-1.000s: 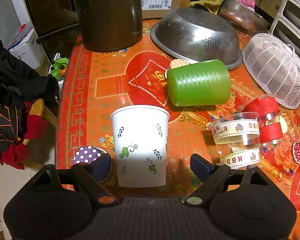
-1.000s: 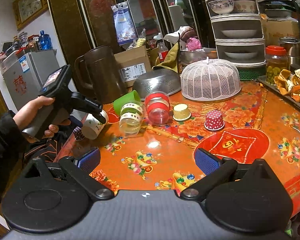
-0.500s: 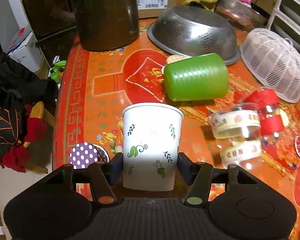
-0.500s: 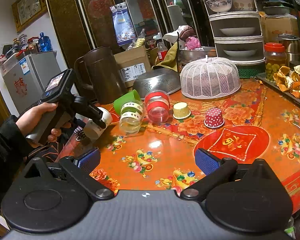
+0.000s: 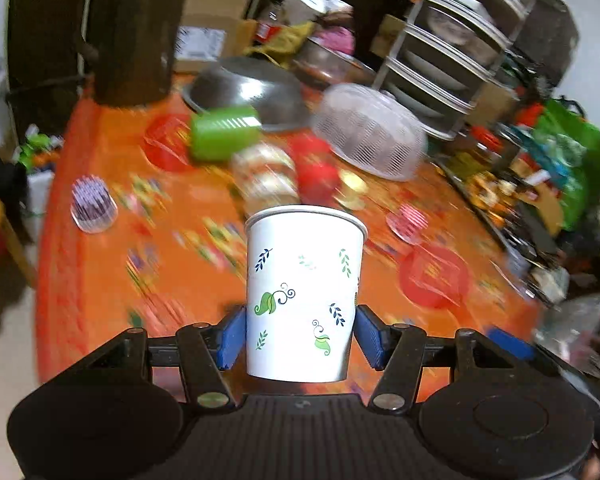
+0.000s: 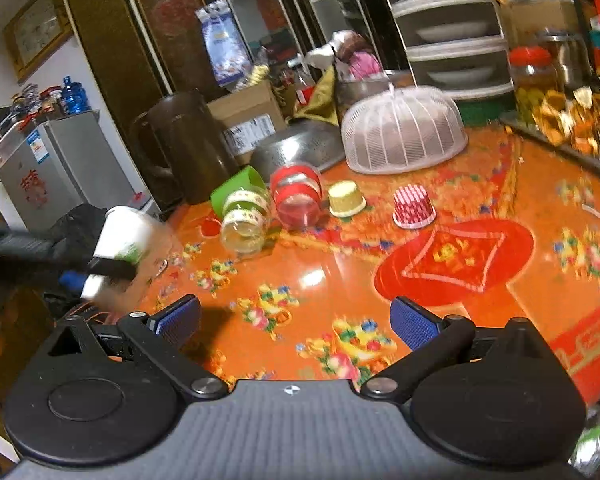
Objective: Flip cup upright
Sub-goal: 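Lift the white cup with the left gripper toward the right gripper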
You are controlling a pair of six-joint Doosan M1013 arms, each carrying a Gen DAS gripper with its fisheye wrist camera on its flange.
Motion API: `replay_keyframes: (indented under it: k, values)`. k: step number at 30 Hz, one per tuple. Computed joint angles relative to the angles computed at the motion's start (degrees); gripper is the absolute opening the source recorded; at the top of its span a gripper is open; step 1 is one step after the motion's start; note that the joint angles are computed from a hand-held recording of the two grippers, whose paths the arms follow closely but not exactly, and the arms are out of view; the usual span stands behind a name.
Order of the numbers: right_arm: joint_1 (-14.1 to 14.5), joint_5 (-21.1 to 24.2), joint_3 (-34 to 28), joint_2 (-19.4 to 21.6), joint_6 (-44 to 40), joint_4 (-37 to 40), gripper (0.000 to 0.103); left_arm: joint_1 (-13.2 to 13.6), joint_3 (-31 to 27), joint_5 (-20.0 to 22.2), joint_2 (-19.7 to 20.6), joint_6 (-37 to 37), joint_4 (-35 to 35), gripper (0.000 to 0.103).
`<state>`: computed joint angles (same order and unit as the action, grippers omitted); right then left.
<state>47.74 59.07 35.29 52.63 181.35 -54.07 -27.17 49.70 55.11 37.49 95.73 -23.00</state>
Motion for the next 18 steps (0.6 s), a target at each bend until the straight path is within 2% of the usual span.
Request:
replay_keyframes:
  k: [3,5,10,14,18]
  values:
    - [0.07,1.24,0.79,-0.44,0.23,1.47,0.102,-0.51,5.61,-1.71,-2.50,1.64,-4.53,0.061]
    - [0.01,1.82,1.46,-0.92,0.53,2.83,0.102,-1.24,8.53,-3.15,-3.69,0.79,-4.67,0.061]
    - [-0.36,2.21,2.62,-1.86,1.44,6.07,0.102,-2.63,8.09,0.17,-2.43,0.23,-4.99,0.061]
    - [-0.98,0.55,2.13,-2.00,-0.09,10.66,0.102,-3.70,8.65,-0.68,-2.59,0.11,-2.11,0.061]
    - [-2.76,-5.89,3.30,-3.12,-0.70,20.63,0.102,-4.10,8.61,0.69,-2.20,0.42,-0.74,0.062]
